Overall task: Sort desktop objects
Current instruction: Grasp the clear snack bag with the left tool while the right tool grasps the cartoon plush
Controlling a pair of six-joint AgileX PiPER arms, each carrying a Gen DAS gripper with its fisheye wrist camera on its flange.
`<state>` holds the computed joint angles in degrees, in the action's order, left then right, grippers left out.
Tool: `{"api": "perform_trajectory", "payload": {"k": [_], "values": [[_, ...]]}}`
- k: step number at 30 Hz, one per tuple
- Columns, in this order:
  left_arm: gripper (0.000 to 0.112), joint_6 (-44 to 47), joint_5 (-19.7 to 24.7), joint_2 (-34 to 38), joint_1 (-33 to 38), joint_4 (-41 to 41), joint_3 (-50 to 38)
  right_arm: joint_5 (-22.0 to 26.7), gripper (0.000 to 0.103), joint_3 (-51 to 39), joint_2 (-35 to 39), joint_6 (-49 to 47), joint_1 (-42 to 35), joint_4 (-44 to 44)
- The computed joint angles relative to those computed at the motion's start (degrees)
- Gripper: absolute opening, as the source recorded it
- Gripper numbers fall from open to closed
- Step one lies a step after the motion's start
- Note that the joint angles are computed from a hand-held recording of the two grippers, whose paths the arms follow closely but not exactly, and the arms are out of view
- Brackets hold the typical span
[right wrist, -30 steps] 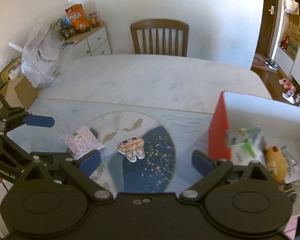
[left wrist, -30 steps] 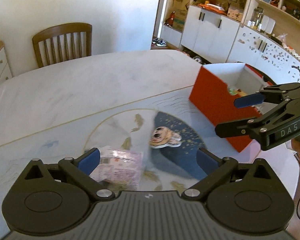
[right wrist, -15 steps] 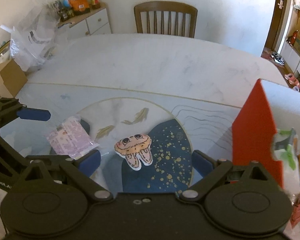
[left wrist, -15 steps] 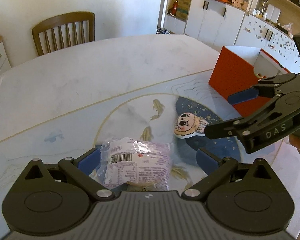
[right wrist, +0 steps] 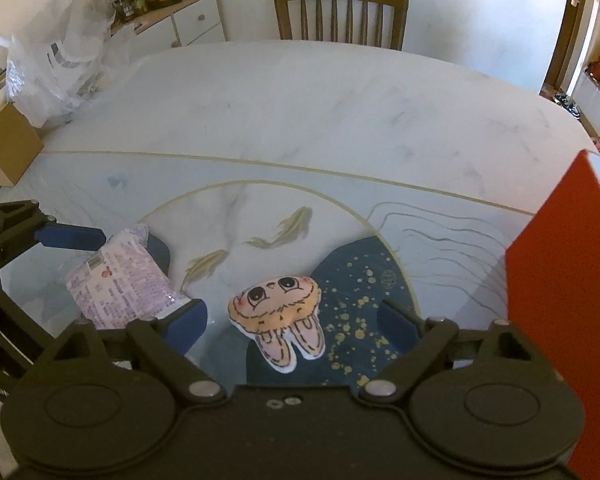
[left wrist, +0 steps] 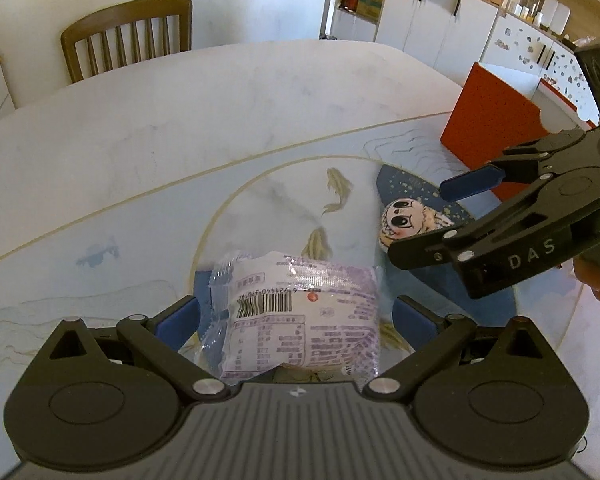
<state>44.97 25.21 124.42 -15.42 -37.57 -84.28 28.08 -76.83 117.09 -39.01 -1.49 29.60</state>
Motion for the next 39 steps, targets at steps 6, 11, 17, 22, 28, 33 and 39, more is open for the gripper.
{"api": "perform_trajectory", "payload": {"k": [6, 11, 17, 22, 28, 33, 39], "values": [[0.102, 1.56, -0.71, 0.62, 0.17, -0.98, 0.18, 0.59, 0.081, -1.34, 1.39, 1.03, 0.56, -1.22], [0.096, 3.5, -2.3, 0.12, -0.23, -1.23, 1.37, 0.49, 0.075, -1.51, 1.78, 1.2, 0.78, -1.74], [0.086, 5.79, -2.82, -0.61, -0.54, -2.9, 2.44, 0.07, 0.058, -1.1, 1.38, 0.18, 0.77, -1.44], [0.081, 5.32, -1.8, -1.07, -0.35, -3.46, 2.67, -0.34, 0.051, -0.03, 0.54, -0.1, 0.63, -0.83], [0.073, 6.17, -1.73, -3.16, -0.66, -4.55, 4.4, -0.78, 0.05, 3.11, -2.84, -2.58, -0.41, 2.13], [0.07, 7.23, -2.62, -5.15, -1.53, -5.6, 6.23, -1.21, 0.05, 6.65, -6.68, -4.01, -1.44, 3.85], [0.07, 9.5, -1.87, -9.17, -2.11, -8.85, 8.66, -0.71, 0.05, 10.78, -12.34, -7.03, -3.06, 7.17]]}}
